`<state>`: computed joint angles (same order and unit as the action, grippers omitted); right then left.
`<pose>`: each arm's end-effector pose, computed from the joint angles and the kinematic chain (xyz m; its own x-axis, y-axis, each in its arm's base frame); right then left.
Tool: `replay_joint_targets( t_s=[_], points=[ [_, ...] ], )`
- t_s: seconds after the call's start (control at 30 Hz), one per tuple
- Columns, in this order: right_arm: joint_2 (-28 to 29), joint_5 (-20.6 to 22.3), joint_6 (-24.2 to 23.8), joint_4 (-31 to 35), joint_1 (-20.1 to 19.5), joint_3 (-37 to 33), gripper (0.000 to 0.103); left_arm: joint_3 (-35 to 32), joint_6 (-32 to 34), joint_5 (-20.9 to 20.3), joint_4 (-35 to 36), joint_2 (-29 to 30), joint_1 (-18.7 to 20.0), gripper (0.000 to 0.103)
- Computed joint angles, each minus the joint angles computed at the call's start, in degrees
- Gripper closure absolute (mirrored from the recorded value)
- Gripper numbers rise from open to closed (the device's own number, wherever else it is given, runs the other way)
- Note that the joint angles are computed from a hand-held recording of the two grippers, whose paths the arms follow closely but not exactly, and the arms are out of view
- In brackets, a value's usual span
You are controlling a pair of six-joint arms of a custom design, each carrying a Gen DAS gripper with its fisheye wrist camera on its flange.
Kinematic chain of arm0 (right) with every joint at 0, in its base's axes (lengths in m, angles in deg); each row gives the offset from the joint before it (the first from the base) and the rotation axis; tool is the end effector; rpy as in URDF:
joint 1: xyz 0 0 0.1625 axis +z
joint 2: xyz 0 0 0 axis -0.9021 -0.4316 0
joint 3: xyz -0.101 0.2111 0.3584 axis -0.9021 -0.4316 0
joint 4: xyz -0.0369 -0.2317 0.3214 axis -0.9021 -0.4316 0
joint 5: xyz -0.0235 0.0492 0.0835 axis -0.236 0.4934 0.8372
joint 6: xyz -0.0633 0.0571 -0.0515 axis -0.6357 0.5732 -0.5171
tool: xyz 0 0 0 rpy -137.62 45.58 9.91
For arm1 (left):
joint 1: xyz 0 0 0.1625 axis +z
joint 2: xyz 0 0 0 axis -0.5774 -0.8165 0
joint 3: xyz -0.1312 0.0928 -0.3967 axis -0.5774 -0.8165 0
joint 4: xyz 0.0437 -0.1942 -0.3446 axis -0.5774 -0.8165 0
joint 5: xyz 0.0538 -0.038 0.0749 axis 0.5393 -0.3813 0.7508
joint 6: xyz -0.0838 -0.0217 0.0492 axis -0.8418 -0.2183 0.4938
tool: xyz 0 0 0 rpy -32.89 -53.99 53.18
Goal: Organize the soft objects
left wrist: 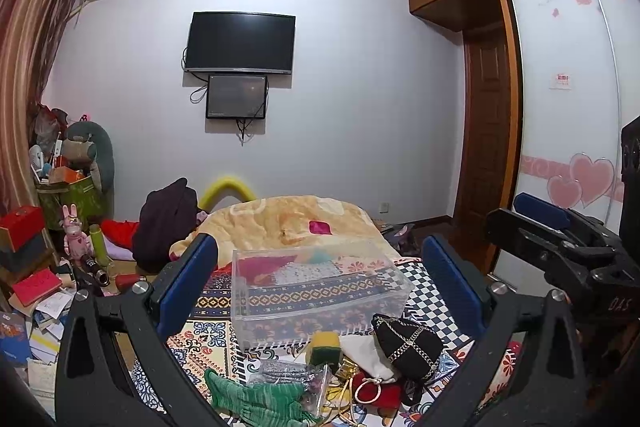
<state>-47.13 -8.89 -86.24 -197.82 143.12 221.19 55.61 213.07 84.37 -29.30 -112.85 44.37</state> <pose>0.1018 -0.2598 0.3605 -0.7673 -0.0896 0.6350 -0.6410 0.1347 -0.7556 -0.4304 -0.2855 0.0465 -0.6504 0.4885 -0.5816 0.7245 0.1690 -0.6683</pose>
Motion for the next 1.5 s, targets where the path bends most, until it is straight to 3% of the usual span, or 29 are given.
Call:
replay_joint_targets(
  t_s=[1.5],
  points=[
    [0.0,-1.3,-0.4,0.4,0.3,-0.2,0.0,-0.4,-1.2,0.4,2.2,0.7,0.9,0.0]
  ],
)
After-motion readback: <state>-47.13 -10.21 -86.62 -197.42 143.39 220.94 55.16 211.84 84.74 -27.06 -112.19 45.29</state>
